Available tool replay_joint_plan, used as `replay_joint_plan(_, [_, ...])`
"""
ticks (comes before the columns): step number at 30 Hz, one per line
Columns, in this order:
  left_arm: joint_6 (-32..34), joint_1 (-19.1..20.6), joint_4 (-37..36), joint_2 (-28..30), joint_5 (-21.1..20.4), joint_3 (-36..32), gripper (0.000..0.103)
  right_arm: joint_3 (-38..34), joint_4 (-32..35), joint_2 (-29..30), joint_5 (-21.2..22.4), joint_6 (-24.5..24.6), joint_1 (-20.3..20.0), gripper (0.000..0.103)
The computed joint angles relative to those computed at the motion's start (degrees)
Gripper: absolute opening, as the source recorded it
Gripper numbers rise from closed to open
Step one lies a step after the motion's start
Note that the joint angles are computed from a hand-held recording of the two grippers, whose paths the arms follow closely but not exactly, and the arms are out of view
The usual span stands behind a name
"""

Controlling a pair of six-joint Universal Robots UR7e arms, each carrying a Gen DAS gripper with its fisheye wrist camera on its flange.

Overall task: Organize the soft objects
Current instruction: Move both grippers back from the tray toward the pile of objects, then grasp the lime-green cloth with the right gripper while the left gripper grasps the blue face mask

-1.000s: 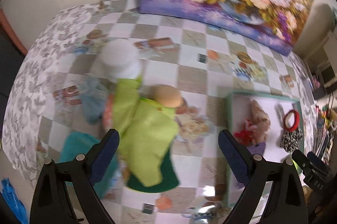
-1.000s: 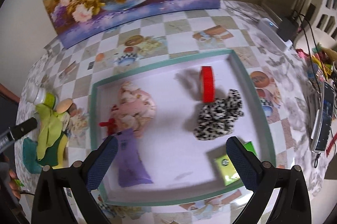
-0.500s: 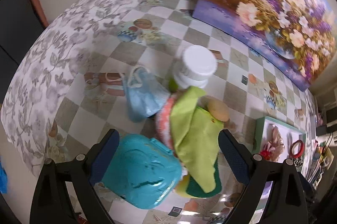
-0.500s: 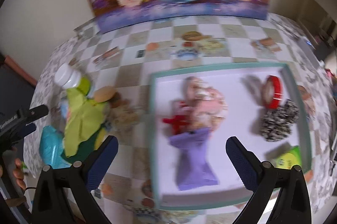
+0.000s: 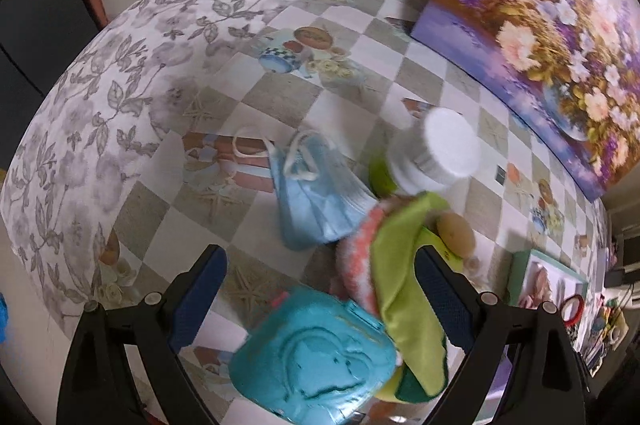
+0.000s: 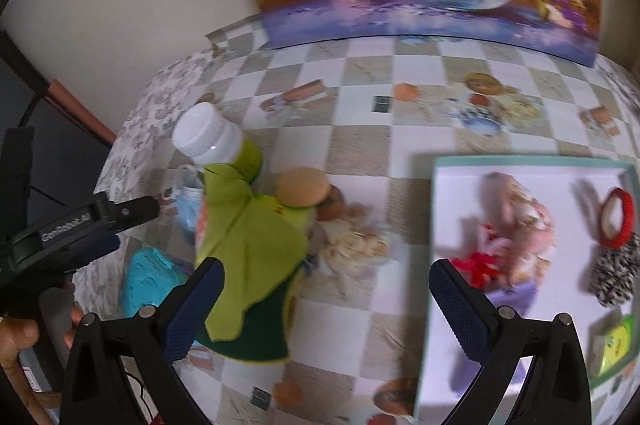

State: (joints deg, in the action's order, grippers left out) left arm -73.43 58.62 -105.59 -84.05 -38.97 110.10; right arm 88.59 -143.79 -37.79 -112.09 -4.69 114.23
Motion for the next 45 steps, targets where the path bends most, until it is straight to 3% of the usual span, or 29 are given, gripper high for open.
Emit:
replay_joint_plan(9, [-0.18, 2.87, 2.47, -0.15, 0.93, -1.73, 0.095, -3.46, 4.08, 3.90, 3.01, 0.29, -0.13, 0.103])
replay_joint_plan(15, [1.71, 5.21, 1.27, 0.18, -0.56, -2.15, 0.095, -5.45, 6.26, 6.21, 4.06, 0.48, -0.05, 0.103])
replay_joint_plan(20, [3.04, 6.43, -0.17, 0.57, -1.71, -2.19, 0.095, -6.69, 7.32, 7.70, 4.58, -0.02, 0.30, 0.097])
replay_joint_plan(30, [3.77, 7.23, -2.56, -0.12, -2.36, -1.41, 0.095, -7.16, 7.64, 8.66, 4.56, -2.09, 0.97, 0.064])
replay_joint_plan(36, [3.46, 7.12, -3.06, -0.43, -2.51, -0.95, 0.095, -7.47, 8.38, 9.08, 4.84, -2.28, 0.92, 0.049])
replay_joint_plan(45, [3.62, 7.22, -3.28, -0.30, -2.52, -0.99, 0.095, -7.07, 7.75, 8.61, 8.26, -4.14, 0.73, 0.017])
